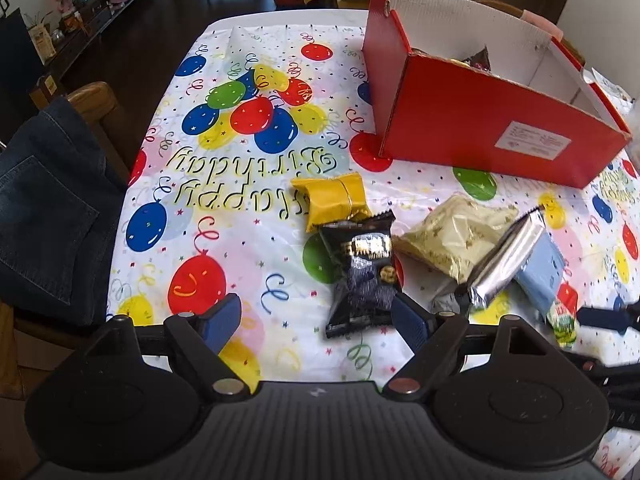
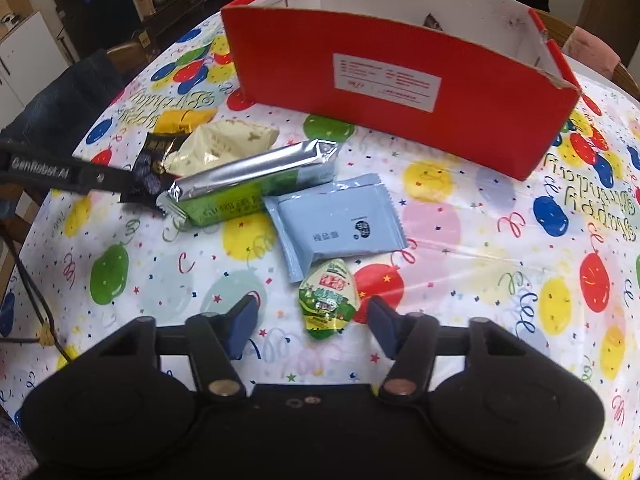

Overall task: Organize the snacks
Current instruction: 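Grasp the black sesame packet with left tool while right tool approaches the green jelly cup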

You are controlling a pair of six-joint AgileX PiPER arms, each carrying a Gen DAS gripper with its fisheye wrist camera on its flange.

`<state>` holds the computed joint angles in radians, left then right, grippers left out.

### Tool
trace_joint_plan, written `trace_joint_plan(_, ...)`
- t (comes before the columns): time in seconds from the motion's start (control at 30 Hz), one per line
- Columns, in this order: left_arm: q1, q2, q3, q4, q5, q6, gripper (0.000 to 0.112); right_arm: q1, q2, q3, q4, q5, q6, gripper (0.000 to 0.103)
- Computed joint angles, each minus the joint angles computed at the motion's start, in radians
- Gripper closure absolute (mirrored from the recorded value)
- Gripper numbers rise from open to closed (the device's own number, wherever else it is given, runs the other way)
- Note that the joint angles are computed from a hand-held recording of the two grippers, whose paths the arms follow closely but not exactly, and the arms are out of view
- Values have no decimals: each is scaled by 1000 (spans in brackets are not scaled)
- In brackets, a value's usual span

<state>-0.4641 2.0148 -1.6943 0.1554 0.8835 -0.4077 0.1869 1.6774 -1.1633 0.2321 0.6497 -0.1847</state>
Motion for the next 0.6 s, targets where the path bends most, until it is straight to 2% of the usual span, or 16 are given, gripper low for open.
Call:
trace_joint_plan(0.13, 1, 48, -82, -13, 40, -1, 30, 2, 10, -7, -7, 2, -1, 49)
trace_joint_plan(0.37, 9, 193, -319, -49, 198, 14, 30, -1, 25, -18, -27, 9, 10, 54)
trace_joint_plan(0.5, 20, 262, -433, -90, 276, 22, 31, 0, 31, -20, -40, 9, 28, 60)
trace_joint_plan(0.6, 20, 285, -474, -98, 298, 29, 32, 1, 29, -15, -50, 4, 39, 65)
